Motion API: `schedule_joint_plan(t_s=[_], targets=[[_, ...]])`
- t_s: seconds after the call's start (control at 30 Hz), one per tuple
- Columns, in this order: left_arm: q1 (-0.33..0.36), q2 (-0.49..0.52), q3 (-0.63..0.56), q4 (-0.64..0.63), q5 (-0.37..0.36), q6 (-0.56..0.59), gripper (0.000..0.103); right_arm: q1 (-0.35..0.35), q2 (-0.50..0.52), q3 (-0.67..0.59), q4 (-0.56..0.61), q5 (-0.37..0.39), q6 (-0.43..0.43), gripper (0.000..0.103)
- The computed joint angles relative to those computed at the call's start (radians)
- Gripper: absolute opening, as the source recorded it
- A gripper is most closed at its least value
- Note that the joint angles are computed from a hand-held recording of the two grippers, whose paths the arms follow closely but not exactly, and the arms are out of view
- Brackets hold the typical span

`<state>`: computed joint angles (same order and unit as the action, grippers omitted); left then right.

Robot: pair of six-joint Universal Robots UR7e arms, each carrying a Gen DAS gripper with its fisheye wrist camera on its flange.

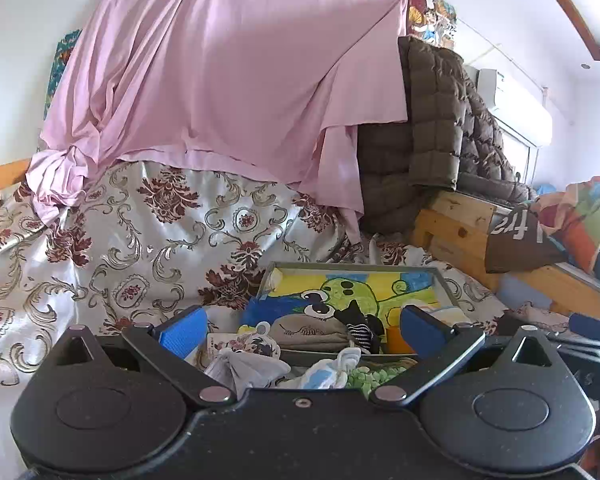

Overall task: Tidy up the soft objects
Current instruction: 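Move both open tools back over the pile of items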

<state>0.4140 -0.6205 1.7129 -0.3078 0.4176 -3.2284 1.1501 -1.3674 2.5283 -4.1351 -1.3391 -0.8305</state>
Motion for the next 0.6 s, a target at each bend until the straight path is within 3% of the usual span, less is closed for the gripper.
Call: schedule_joint_plan(t_s=[0.33,0.47,0.6], targets=[[-0.065,-0.003,0.072,0.053,-0.095,-0.089,0.102,-0.025,-0.018,0.109,-0.087,-0.011,-0.008,0.103],[-0.084,0.001,0.099,0.087,-0.123,-0.155,0.102,-0.038,-0.014,0.149,-0.124,-0.01,-0.015,0.103],[-0.096,0.01,0.121,0.173,-0.132,-0.294,0.102,-0.054,-0.009,0.187,-0.155,-0.008,-0.024,0.103]])
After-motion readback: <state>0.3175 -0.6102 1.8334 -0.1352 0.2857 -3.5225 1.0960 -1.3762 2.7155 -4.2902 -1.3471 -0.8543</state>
